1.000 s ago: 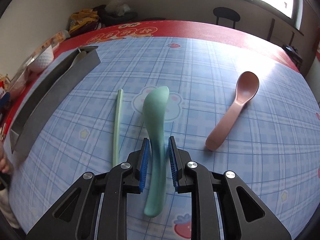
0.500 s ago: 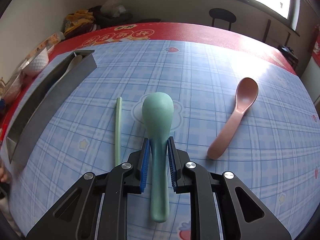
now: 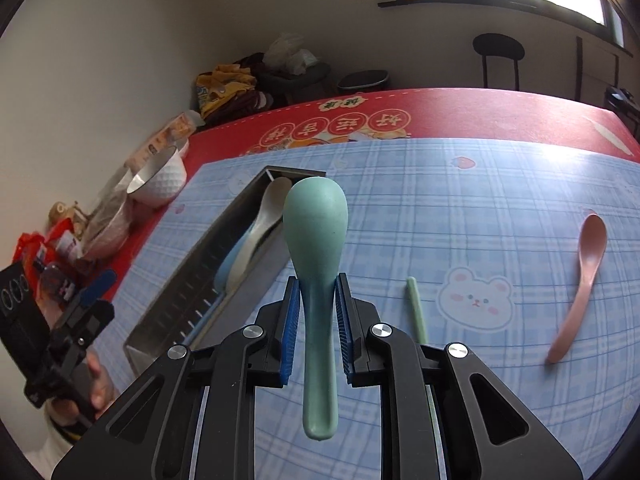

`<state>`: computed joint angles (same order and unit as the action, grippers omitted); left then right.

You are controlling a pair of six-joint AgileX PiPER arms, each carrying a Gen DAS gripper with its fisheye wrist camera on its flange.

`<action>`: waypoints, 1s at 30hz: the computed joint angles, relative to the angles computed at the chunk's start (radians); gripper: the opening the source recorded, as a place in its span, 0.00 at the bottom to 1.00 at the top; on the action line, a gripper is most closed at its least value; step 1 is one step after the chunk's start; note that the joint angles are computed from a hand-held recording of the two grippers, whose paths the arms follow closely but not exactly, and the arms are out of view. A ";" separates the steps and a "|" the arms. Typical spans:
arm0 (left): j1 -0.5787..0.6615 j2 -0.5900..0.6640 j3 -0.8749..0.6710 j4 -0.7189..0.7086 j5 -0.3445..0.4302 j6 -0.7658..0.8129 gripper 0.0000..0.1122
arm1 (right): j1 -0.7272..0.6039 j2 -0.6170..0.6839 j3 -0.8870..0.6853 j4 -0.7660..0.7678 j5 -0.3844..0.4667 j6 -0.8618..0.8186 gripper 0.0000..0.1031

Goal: Organize utensils
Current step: 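Lower the green spoon into the steel tray and open the right tool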

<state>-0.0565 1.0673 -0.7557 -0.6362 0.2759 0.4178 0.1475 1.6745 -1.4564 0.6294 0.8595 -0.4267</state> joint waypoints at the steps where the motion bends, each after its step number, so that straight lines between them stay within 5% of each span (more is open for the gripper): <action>1: 0.008 0.002 -0.001 -0.005 0.002 0.001 0.86 | 0.024 0.021 -0.029 -0.004 0.003 0.027 0.18; 8: 0.040 0.023 -0.009 0.061 0.001 -0.091 0.86 | 0.165 0.226 -0.286 -0.110 0.031 0.323 0.18; 14: 0.093 0.034 -0.013 -0.047 0.030 -0.003 0.86 | 0.220 0.345 -0.424 -0.212 0.043 0.518 0.18; 26: 0.098 0.039 -0.017 -0.071 0.038 0.016 0.86 | 0.210 0.394 -0.488 -0.206 0.065 0.593 0.21; 27: 0.098 0.039 -0.017 -0.070 0.038 0.015 0.86 | 0.206 0.380 -0.470 -0.191 0.044 0.564 0.31; 28: 0.099 0.040 -0.017 -0.075 0.038 0.019 0.86 | 0.206 0.359 -0.447 -0.197 0.022 0.548 0.52; 30: 0.100 0.040 -0.016 -0.077 0.037 0.023 0.86 | 0.203 0.300 -0.371 -0.205 -0.050 0.505 0.56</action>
